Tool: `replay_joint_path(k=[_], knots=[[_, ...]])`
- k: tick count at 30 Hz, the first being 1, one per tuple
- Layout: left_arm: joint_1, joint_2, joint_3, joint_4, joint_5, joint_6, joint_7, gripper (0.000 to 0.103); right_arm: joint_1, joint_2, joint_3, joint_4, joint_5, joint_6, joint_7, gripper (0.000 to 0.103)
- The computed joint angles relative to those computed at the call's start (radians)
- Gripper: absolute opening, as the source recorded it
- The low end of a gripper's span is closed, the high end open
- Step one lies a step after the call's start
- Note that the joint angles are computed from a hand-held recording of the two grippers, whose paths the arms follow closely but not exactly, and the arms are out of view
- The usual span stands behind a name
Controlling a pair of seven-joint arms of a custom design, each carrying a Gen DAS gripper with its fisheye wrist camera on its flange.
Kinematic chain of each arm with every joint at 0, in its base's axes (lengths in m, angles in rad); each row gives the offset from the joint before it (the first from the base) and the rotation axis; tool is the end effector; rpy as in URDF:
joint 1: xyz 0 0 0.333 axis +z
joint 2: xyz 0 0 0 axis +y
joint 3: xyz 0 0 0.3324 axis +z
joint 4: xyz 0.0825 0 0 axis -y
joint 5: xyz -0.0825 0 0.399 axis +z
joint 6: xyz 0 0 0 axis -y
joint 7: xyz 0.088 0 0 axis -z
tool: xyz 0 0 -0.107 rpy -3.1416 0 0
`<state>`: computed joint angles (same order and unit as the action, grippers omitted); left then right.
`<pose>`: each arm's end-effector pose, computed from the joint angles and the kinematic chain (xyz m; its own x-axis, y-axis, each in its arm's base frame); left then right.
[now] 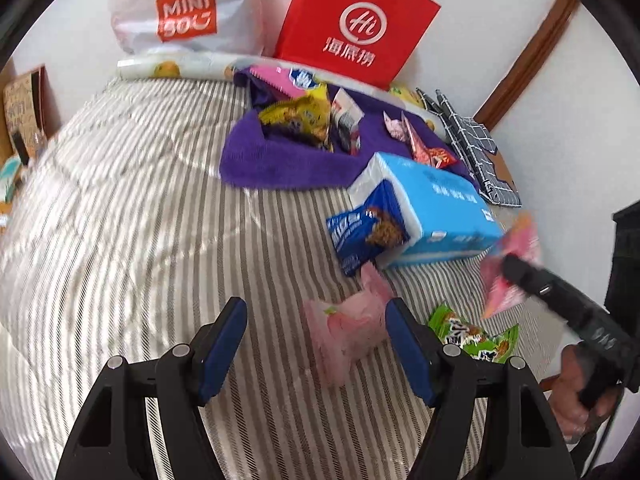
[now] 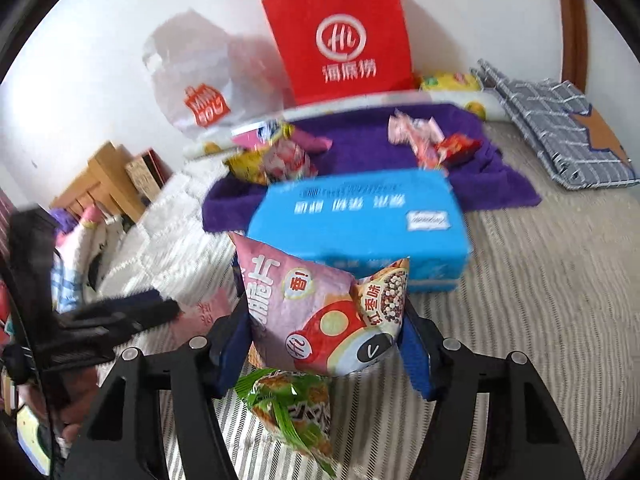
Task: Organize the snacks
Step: 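Grasp a pink cartoon snack bag with the right gripper while the left reaches a pink candy, then grasp the pale pink candy packet with the left gripper while the right lifts the cartoon bag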
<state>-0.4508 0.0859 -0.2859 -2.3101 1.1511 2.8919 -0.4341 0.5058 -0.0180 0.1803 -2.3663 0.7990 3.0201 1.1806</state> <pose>0.3680 -0.4051 0.3472 0.0981 -0.9291 0.3565 -0.8135 -0.2812 -0.5091 0.4502 0.3000 0.4007 0.3892 -0.8660 -0.3140 -0.8050 -0.1540 -0.5730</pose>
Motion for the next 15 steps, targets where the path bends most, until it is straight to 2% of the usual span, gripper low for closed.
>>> replay_joint_path(k=[2, 7, 10, 14, 15], knots=[[-0.001, 0.011, 0.002, 0.002, 0.009, 0.023, -0.02, 0.07, -0.003, -0.02, -0.005, -0.015, 0.02, 0.021, -0.02, 0.065], [-0.019, 0.041, -0.01, 0.025, -0.058, -0.005, 0.043, 0.07, -0.016, -0.067, -0.024, -0.068, -0.006, 0.086, -0.037, 0.065], [-0.04, 0.055, 0.003, 0.043, -0.023, -0.014, -0.01, 0.075, -0.015, -0.082, -0.048, -0.088, 0.035, 0.098, -0.092, 0.065], [-0.056, 0.072, 0.002, 0.07, -0.04, -0.054, -0.021, 0.081, -0.11, -0.095, -0.011, -0.146, -0.135, 0.128, 0.045, 0.065], [-0.06, 0.075, 0.003, 0.075, -0.042, -0.063, -0.028, 0.083, -0.106, -0.095, -0.022, -0.151, -0.133, 0.129, 0.045, 0.065]])
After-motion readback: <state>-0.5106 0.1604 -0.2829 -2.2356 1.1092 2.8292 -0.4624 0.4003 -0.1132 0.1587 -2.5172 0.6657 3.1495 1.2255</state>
